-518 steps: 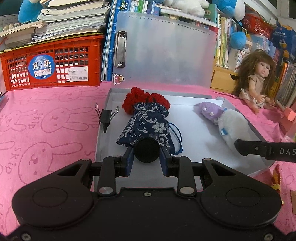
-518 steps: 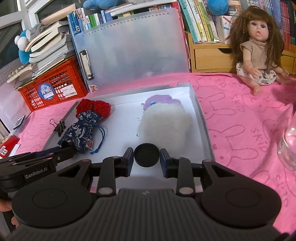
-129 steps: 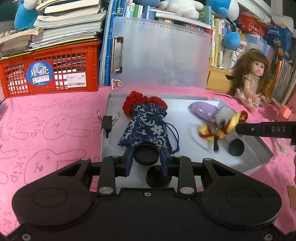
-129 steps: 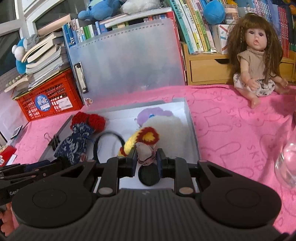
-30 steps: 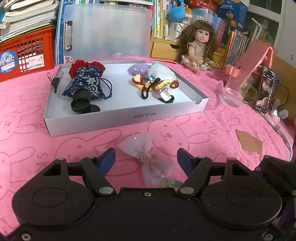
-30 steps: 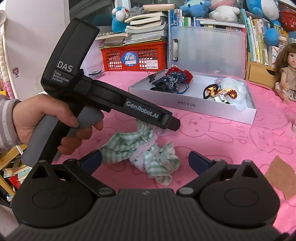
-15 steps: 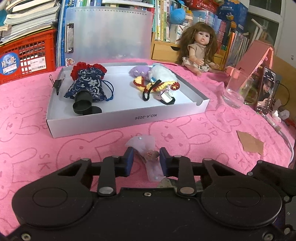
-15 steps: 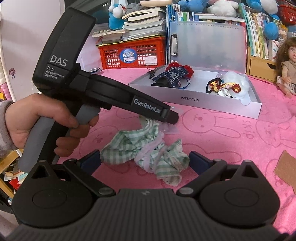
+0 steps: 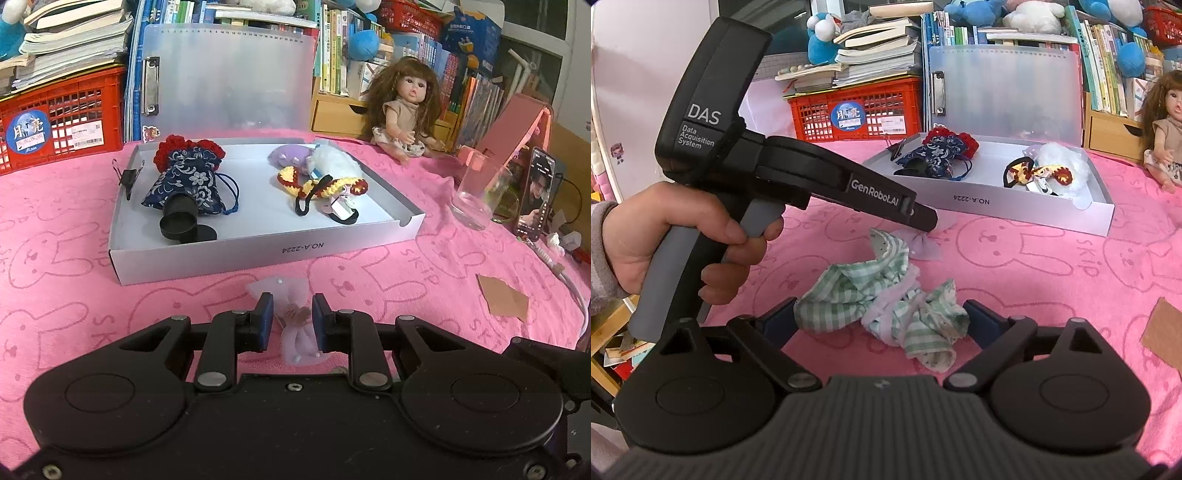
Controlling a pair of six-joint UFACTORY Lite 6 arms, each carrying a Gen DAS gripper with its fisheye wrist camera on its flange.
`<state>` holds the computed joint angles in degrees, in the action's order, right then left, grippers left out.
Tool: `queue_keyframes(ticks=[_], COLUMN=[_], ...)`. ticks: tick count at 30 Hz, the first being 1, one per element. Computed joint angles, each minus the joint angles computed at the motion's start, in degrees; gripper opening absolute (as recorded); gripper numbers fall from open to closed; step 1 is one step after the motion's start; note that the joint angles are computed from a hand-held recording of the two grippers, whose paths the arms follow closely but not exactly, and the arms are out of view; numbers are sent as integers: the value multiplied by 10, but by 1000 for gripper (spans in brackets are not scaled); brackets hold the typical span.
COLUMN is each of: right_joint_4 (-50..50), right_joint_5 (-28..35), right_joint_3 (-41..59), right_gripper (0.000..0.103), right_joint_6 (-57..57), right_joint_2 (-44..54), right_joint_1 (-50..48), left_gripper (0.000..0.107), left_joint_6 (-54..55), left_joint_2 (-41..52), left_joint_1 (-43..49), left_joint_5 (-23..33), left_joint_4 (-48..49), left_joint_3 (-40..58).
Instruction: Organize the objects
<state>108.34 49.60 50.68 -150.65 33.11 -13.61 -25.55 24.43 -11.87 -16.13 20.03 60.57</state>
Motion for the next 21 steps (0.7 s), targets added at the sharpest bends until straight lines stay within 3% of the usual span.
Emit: queue_keyframes(ticks=[9, 13, 21], right_joint_4=[-5, 15, 36], right_joint_5=[4, 11, 27], right_joint_3=[-7, -23, -38], right_gripper=[79, 56, 49], right_joint_6=[-3, -18, -16], right_joint_2=[-3, -14, -33], right_joint_1=[-2, -4, -19], left_gripper=[21, 22, 31], left_joint_6=[-1, 13, 62], left_joint_2=[0, 0, 0], left_joint_1=[-1, -3, -1], left_joint_5=[1, -1, -1], left_joint_4=[1, -18, -79], left_joint_3=[-1, -2, 0])
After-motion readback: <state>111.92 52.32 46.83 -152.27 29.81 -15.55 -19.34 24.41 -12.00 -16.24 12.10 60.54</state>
